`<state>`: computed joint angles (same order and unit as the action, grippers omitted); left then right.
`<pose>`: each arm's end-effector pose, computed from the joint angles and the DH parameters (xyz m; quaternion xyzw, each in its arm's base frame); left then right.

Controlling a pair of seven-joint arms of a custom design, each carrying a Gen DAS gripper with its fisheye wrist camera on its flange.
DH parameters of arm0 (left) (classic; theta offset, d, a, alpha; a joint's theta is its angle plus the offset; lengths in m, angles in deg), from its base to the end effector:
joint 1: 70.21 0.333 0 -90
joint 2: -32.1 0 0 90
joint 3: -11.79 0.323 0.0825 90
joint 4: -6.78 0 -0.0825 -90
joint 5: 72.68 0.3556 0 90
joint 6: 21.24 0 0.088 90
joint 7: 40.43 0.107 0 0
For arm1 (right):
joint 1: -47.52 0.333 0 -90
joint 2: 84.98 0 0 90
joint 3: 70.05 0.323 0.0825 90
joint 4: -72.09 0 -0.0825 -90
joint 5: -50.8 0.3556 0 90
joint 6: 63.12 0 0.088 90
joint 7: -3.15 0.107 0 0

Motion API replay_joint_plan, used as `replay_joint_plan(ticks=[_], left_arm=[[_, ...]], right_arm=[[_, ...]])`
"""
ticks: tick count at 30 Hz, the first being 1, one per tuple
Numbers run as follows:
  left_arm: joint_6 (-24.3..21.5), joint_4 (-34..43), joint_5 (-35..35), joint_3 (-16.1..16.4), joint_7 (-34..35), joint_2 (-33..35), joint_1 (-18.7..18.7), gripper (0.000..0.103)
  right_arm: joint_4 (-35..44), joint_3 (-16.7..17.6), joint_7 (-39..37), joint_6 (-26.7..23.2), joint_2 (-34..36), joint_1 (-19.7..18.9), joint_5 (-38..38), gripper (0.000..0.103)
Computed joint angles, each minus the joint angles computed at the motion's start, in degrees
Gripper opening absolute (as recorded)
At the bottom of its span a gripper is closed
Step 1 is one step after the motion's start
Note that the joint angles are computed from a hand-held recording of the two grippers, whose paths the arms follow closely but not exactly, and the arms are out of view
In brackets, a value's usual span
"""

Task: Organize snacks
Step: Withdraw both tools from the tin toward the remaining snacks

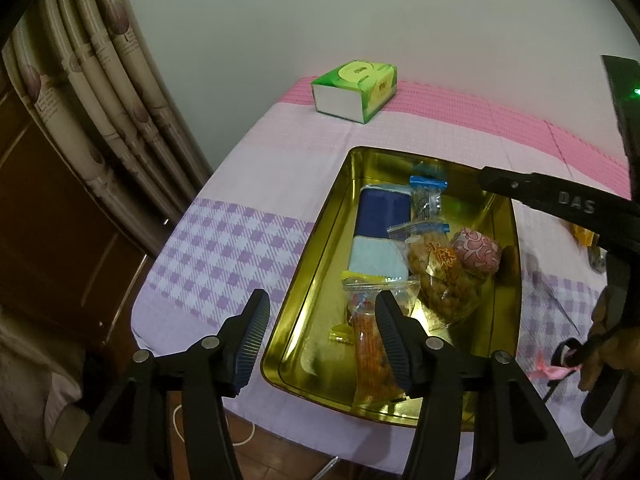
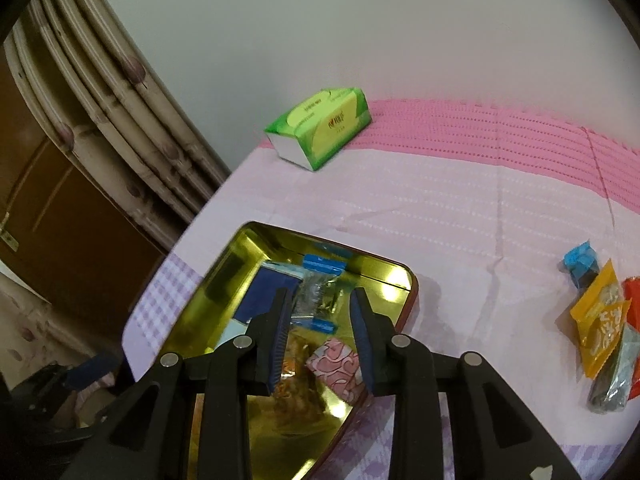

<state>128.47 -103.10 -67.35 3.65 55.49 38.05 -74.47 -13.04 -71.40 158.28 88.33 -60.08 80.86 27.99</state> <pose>0.5902 -0.1285 0.5258 -0.5360 0.7917 -0.1995 0.2146 0.5943 0.3872 0.5230 -0.5520 0.7428 -0.1322 0.3551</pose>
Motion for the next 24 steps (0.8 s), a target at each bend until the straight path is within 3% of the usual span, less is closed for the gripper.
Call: replay_joint_plan(ticks=[5, 11, 16, 18, 24], left_arm=[[-0.03, -0.08, 0.13, 0.04, 0.11, -0.08, 0.0, 0.057], [-0.1, -0.1, 0.86, 0.04, -0.16, -0.16, -0.18, 0.057], [-0.02, -0.34, 1.6, 0.05, -0.6, -0.32, -0.33, 0.057], [-0.01, -0.43, 1.85, 0.05, -0.78, -0.4, -0.37, 0.057], [0.44, -1.09, 3.96, 0.17, -1.91, -0.82, -0.62, 0.057]], right_arm=[[-4.44, -1.04, 3.21, 2.45, -3.12, 1.69, -3.85, 0.03], [-13.26, -1.71, 12.67, 2.51, -10.1, 3.81, -14.85, 0.036], [-23.08, -0.37, 23.95, -1.47, -18.45, 3.79, -24.98, 0.051], [-27.44, 0.87, 27.53, -4.25, -22.11, 3.01, -27.21, 0.052], [-39.51, 5.2, 35.21, -11.67, -32.02, -0.91, -28.26, 0.061]])
